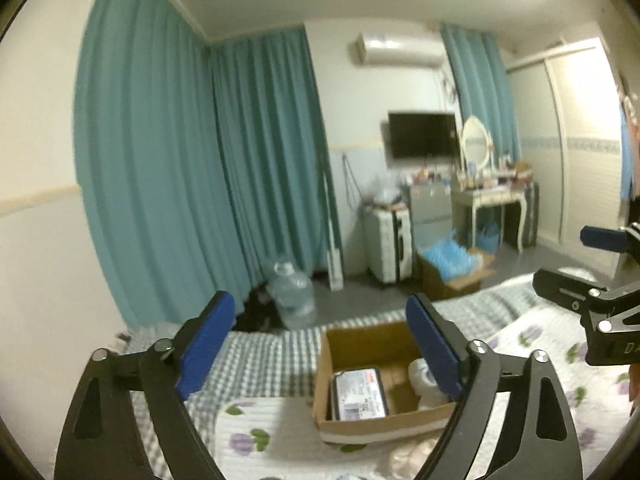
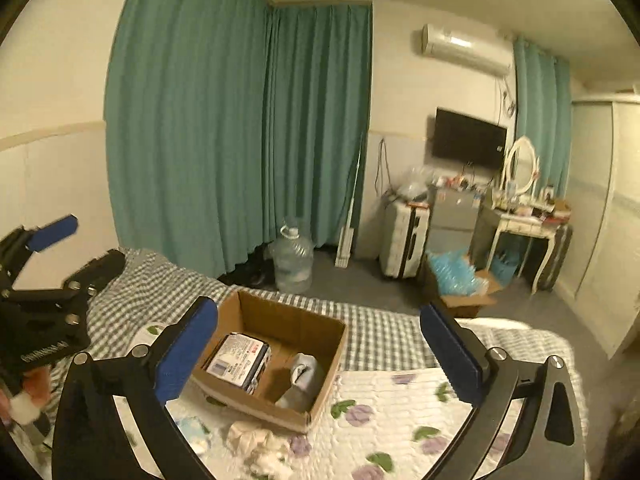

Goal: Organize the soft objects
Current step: 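Carry the sock and package over the cardboard box and open both tools, then grasp the fuzzy white-green loop toy with the right tool while the left grasps the white plastic elbow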

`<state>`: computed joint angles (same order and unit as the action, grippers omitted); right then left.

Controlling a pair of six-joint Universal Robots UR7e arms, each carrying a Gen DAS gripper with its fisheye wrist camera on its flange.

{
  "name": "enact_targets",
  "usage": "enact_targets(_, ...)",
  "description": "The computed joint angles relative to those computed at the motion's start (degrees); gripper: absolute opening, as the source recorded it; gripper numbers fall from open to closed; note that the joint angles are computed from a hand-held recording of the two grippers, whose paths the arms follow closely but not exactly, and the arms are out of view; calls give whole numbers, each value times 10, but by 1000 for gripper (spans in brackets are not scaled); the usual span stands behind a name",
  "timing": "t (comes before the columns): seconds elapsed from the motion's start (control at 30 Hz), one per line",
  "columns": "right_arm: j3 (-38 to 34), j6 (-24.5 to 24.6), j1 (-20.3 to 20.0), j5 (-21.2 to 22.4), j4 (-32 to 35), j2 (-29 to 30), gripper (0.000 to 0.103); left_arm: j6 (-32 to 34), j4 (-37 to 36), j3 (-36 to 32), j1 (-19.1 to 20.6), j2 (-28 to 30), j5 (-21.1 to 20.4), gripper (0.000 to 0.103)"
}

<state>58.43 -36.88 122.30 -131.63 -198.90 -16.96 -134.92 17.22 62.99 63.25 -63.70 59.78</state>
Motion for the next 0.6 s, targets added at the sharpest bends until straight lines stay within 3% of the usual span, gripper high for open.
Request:
enact_targets(0.17,100,15,45,-47,-26,-55,102,-29,36,73,-43,-86,-21,92)
enact_targets(0.33,195,57,58,-65,-27,-88,102,-47,48,144,-62,-130,-51,92)
enact_targets(0.6,297,132,17,-36,-28,-73,102,-87,2,244,-22,-120,-106,92)
